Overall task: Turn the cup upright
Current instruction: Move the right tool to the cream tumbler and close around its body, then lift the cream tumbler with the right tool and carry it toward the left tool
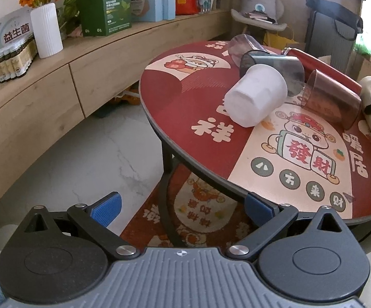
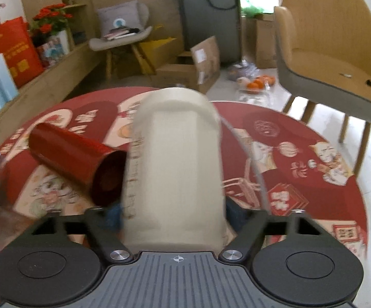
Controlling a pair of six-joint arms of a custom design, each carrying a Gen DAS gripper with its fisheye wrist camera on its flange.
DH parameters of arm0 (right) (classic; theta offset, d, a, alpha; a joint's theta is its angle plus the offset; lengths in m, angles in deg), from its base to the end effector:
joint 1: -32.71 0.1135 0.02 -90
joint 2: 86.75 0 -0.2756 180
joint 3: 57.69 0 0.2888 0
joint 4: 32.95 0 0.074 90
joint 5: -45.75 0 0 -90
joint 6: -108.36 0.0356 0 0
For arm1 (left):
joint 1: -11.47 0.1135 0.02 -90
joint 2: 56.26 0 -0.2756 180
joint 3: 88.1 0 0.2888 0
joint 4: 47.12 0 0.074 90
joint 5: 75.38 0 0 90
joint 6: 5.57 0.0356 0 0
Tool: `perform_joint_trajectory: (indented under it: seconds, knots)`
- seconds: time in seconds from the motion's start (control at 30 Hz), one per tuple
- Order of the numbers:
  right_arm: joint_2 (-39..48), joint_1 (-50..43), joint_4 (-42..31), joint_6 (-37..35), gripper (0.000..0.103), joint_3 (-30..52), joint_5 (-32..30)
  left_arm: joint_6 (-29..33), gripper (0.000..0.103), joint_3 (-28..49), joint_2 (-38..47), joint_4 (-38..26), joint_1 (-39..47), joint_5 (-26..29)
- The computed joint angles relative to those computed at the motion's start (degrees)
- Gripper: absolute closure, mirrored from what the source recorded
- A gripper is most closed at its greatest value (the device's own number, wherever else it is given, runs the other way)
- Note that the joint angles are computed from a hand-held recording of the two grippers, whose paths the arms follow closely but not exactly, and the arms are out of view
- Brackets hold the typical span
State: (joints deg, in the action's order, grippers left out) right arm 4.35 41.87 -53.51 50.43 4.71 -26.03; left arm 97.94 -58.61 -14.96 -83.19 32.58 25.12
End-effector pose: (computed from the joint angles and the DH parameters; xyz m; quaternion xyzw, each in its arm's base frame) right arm 0.3463 0.0446 0.1687 0.2378 0.8963 -0.0179 0.3739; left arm 0.1598 0.0547 0.1554 -0.0288 0.9294 0.0249 0.3670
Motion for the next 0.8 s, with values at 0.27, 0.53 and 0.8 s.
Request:
perform_joint_trajectory:
  seconds: [0.27, 0.53, 0.8]
  knots:
    - [-10.8, 6.6, -7.3, 9.8, 0.034, -7.0, -0.6, -1.0, 0.000, -0.4, -0.7, 1.2, 0.4, 1.9]
    - [-18.8, 17.0, -13.4, 23.2, 0.034, -11.0, -1.0, -1.0, 0.000, -0.7, -1.7, 1.6, 1.4, 4.4]
    - [-18.5, 22.3, -15.5, 28.2, 0.034, -9.5, -1.2, -0.4, 0.000, -0.5, -1.7, 1.5, 5.6, 10.5]
